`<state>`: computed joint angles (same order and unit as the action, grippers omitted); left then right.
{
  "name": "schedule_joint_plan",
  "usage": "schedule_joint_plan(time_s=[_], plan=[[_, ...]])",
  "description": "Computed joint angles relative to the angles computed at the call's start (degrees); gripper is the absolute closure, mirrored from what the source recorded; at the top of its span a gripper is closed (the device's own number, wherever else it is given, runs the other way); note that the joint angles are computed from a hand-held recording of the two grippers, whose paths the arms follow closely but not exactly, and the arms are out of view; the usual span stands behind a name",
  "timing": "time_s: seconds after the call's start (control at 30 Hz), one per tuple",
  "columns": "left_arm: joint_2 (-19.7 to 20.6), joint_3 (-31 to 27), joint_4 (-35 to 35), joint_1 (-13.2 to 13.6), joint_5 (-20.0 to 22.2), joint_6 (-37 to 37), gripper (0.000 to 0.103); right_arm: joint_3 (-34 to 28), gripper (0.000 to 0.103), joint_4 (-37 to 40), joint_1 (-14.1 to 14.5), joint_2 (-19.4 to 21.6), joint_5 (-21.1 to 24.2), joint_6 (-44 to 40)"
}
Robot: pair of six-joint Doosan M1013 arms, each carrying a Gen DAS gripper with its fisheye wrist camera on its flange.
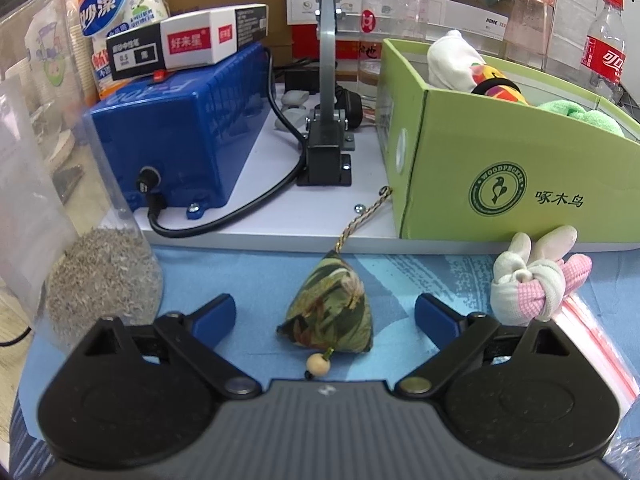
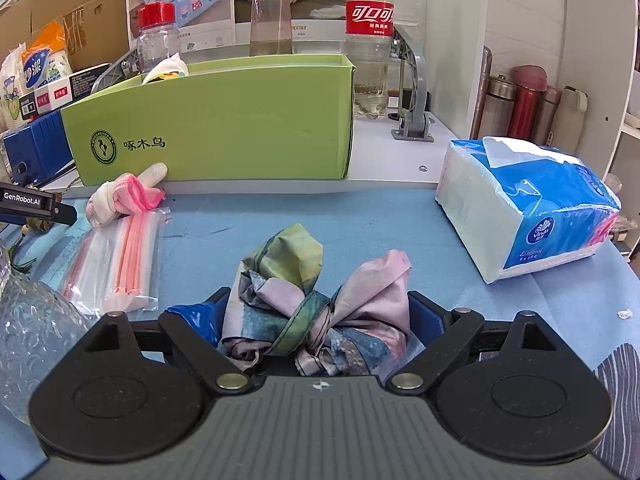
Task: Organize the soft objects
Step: 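Close the left gripper on the green sachet while the right gripper grasps the cloth bundle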
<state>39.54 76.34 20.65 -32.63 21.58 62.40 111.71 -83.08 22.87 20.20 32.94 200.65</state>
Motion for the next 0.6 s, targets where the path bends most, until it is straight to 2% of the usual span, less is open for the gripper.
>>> schedule_joint_plan(time_s=[0.07,0.13,0.2,0.23,0.3,0.37,0.47,0.6], plan=[[-0.1,-0.1,-1.2,0.1,0.7,1.1,0.008,0.1,0.025,-0.2,-0.1,-0.1,-0.3,0.2],[-0.6,0.6,-0.7,0.0,0.2,0.3,0.019,0.4,0.028,-1.5,-0.3,-0.2,-1.2,1.5],[-1.4,1.7,-0.9,0.0,-1.0,0.9,0.064,1.2,0.038,-4.5,-0.5,-0.7,-2.5,3.5],[-1.9,2.0,-3.4,0.2,-0.5,3.2,0.064,1.6,0.045,-6.1,-0.6,-1.0,-3.5,4.3],[-3.0,3.3,-9.8,0.7,-1.0,8.1,0.065,2.7,0.049,-8.6,-0.9,-2.0,-5.6,6.4],[-4.8,5.9,-8.7,0.6,-3.3,7.4,0.065,4.3,0.052,-13.3,-1.1,-3.3,-7.3,12.4],[-7.0,8.4,-9.1,0.7,-4.9,7.8,0.065,6.3,0.052,-19.4,-0.2,-4.9,-5.7,19.6],[-9.5,9.8,-18.2,1.0,-7.7,16.6,0.065,7.2,0.052,-26.8,0.4,-6.7,-3.4,25.9]])
